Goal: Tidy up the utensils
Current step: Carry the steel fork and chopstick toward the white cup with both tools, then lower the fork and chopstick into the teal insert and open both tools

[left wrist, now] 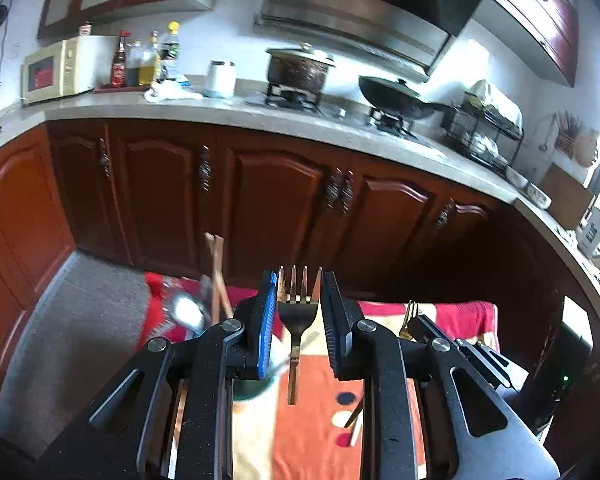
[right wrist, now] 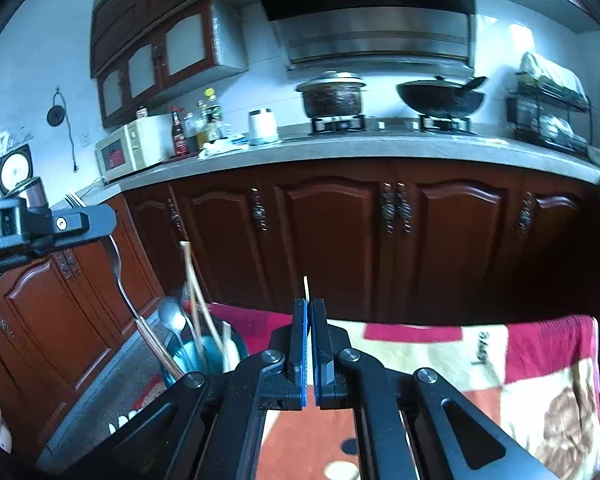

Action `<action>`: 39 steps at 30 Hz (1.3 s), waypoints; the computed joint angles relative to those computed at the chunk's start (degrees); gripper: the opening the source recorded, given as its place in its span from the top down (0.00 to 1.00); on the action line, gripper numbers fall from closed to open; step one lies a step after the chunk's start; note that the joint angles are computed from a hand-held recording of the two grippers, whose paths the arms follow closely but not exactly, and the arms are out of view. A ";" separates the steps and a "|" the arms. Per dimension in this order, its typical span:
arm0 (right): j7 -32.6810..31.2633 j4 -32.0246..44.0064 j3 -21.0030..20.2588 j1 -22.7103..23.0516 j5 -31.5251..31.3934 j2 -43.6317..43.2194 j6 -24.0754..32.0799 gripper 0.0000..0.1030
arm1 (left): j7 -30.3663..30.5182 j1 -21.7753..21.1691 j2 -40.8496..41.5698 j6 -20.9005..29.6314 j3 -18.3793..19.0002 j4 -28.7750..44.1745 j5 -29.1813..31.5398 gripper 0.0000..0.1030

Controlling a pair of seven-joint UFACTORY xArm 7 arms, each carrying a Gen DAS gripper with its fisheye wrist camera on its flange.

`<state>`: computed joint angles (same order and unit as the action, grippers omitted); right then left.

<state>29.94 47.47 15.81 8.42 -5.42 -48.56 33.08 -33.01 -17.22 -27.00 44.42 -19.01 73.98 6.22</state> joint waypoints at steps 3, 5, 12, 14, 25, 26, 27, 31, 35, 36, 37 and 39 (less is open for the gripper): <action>1.13 3.02 2.48 -1.03 -0.98 4.03 -1.34 0.99 | 0.98 0.55 -1.43 -0.82 2.01 -1.63 -0.31 0.79; 2.09 4.55 3.70 -1.59 -1.91 5.88 -2.14 0.99 | 1.89 0.96 -2.14 -1.49 3.25 -2.57 -0.94 0.79; 8.05 9.22 8.82 -4.90 -7.21 12.33 -4.71 0.99 | 4.34 3.15 -2.83 -4.18 5.67 -6.26 -1.97 0.80; 10.35 10.70 10.96 -6.33 -9.77 14.26 -4.65 0.99 | 5.22 3.34 -2.47 -5.04 6.36 -7.23 -2.64 0.80; 20.94 13.12 15.52 -6.62 -23.42 23.45 -4.32 0.99 | 7.09 3.86 -0.46 -10.05 7.10 -12.38 -4.05 0.79; 21.89 13.04 15.58 -6.39 -24.58 23.99 -4.03 0.99 | 7.13 3.86 -0.29 -10.51 7.05 -12.84 -4.00 0.79; 22.51 13.29 15.45 -6.04 -25.56 24.71 -3.71 0.99 | 7.25 3.72 -0.22 -10.82 7.10 -13.20 -4.10 0.79; 24.40 12.07 13.28 -3.00 -27.33 25.98 -3.82 0.99 | 8.05 2.83 -0.25 -11.51 7.94 -14.83 -5.53 0.79; 25.41 10.25 11.10 -0.02 -27.63 25.80 -4.24 0.99 | 8.72 2.07 -0.50 -11.32 8.65 -15.98 -7.23 0.79; 25.42 9.75 10.57 0.71 -27.33 25.68 -4.48 0.99 | 8.80 2.03 -0.58 -11.37 8.66 -16.24 -7.42 0.79; 25.38 9.27 10.04 1.35 -26.94 25.59 -4.82 0.99 | 8.84 2.05 -0.63 -11.37 8.65 -16.45 -7.52 0.79; 25.33 8.40 9.40 2.23 -26.25 25.35 -5.02 0.99 | 9.04 1.87 -0.64 -11.29 8.82 -16.77 -8.04 0.79</action>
<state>55.26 55.87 25.20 10.65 -31.67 -23.21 28.06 -23.97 -15.35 -27.64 33.13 -10.19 57.21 -1.83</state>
